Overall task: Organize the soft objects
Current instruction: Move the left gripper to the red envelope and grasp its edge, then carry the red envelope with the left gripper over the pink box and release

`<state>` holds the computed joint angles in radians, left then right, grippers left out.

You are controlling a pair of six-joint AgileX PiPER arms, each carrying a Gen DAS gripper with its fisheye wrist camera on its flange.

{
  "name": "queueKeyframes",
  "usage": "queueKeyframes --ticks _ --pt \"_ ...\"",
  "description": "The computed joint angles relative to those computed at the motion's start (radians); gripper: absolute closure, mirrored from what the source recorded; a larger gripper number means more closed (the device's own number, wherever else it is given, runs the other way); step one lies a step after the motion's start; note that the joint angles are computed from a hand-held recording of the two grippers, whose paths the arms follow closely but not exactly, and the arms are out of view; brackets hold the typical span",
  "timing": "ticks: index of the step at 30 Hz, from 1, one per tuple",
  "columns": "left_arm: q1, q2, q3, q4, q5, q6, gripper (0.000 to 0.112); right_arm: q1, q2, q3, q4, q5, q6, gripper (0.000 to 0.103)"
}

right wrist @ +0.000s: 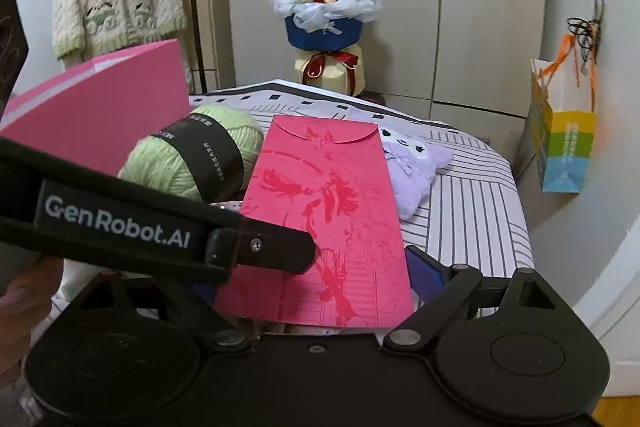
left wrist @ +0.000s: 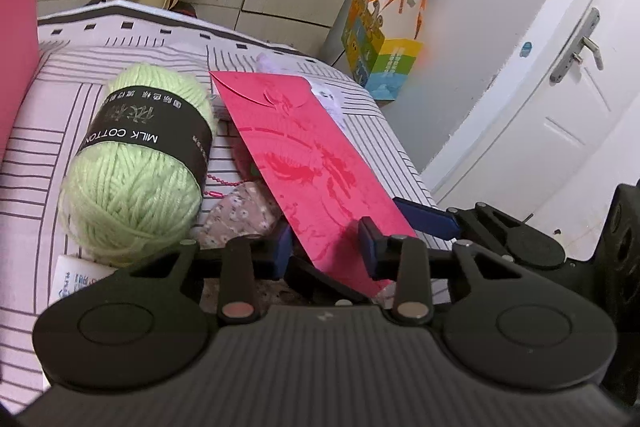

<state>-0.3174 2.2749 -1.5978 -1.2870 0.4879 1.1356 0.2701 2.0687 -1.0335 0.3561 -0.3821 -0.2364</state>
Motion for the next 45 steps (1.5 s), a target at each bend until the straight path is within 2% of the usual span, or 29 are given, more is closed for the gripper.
queueKeyframes --ticks 9,14,17,22,33,40,45 --pt "-0.012 -0.105 0.155 -0.128 -0.042 0.183 0.078 0.075 -0.049 0.110 0.129 -0.123 -0.018 0.010" --pt "-0.008 -0.170 0.245 -0.192 -0.039 0.273 0.078 0.144 -0.088 0.162 0.272 -0.180 -0.112 0.010" --pt "-0.015 -0.223 0.325 -0.287 -0.058 0.395 0.077 0.202 -0.113 0.193 0.376 -0.226 -0.179 0.010" --pt "-0.001 -0.291 0.419 -0.361 -0.029 0.494 0.077 0.263 -0.164 0.243 0.464 -0.259 -0.216 0.010" --pt "0.052 -0.425 0.565 -0.225 0.011 0.437 0.073 0.429 -0.221 0.284 0.709 -0.301 -0.312 0.010" --pt "0.140 -0.557 0.667 -0.091 0.057 0.379 0.074 0.519 -0.285 0.275 0.813 -0.248 -0.383 0.010" --pt "0.234 -0.652 0.699 0.036 0.130 0.315 0.074 0.577 -0.322 0.246 0.876 -0.219 -0.456 0.010"
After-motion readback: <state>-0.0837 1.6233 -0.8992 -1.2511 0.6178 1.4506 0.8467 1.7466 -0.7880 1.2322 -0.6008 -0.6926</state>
